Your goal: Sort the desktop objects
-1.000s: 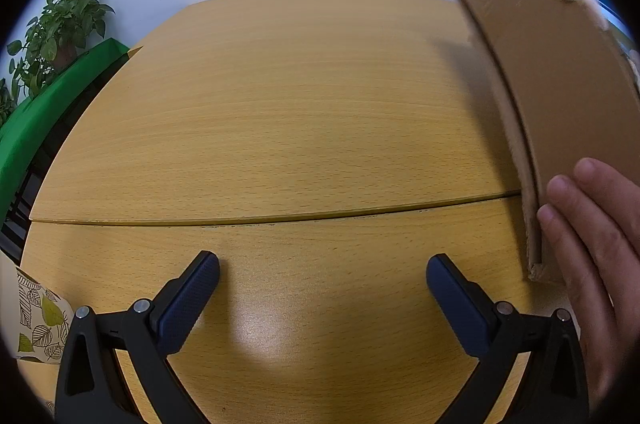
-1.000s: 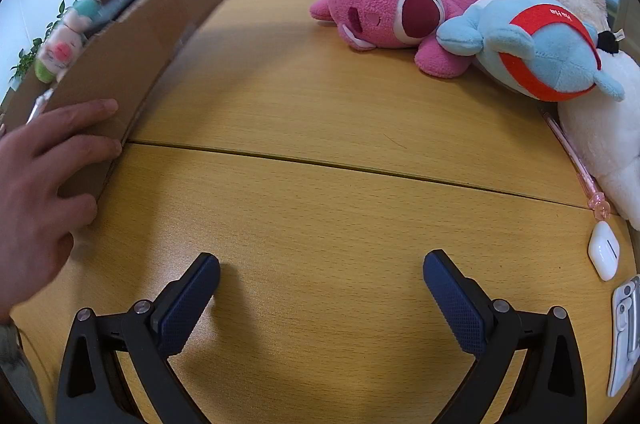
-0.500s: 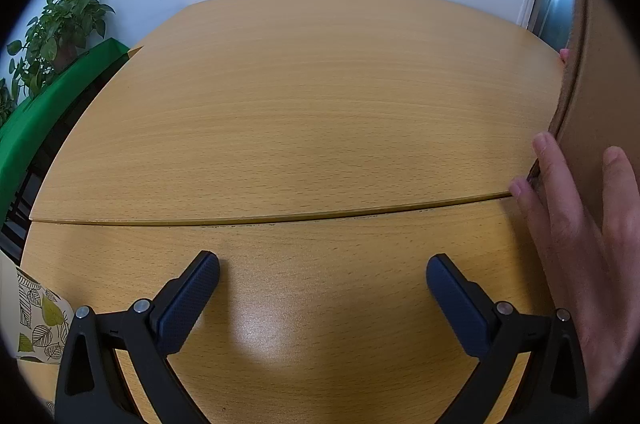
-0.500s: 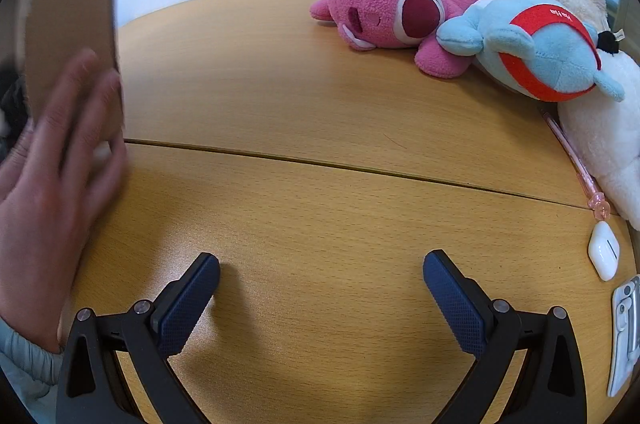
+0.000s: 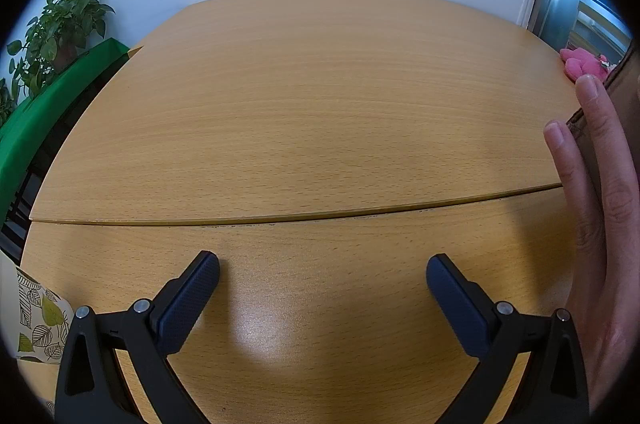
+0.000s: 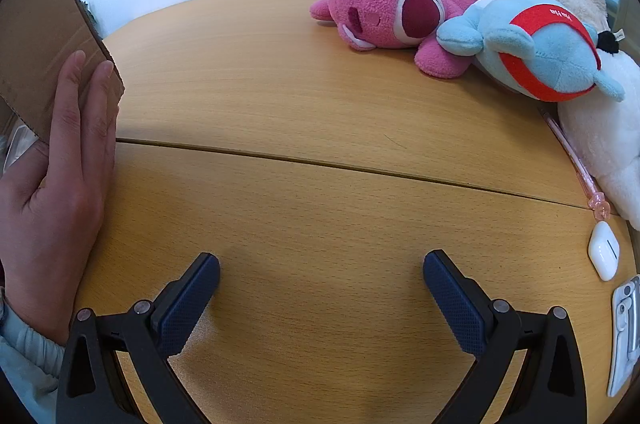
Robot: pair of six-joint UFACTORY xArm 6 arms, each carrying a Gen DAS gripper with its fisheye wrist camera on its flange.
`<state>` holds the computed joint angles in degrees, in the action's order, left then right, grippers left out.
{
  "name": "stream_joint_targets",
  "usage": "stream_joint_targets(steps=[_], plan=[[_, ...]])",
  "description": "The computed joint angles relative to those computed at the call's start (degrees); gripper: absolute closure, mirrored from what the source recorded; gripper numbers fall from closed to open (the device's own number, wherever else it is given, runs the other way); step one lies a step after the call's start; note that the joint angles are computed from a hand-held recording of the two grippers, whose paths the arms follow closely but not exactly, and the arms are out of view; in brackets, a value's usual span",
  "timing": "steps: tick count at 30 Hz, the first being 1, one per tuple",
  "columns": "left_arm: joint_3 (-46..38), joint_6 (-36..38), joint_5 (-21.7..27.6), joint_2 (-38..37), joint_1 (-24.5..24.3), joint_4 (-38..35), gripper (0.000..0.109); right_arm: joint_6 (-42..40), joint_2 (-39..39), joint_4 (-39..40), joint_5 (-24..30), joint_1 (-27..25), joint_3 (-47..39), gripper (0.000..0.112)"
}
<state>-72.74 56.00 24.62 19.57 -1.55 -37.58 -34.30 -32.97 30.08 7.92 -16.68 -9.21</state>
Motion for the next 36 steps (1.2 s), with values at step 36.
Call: stream_joint_targets(steps=[36], plan=[[-1.14,-0.31,0.4,0.8,0.12,0.28,0.006,0.71,-1.12,-0.96,0.91,-0.38,-0.05,0.009]])
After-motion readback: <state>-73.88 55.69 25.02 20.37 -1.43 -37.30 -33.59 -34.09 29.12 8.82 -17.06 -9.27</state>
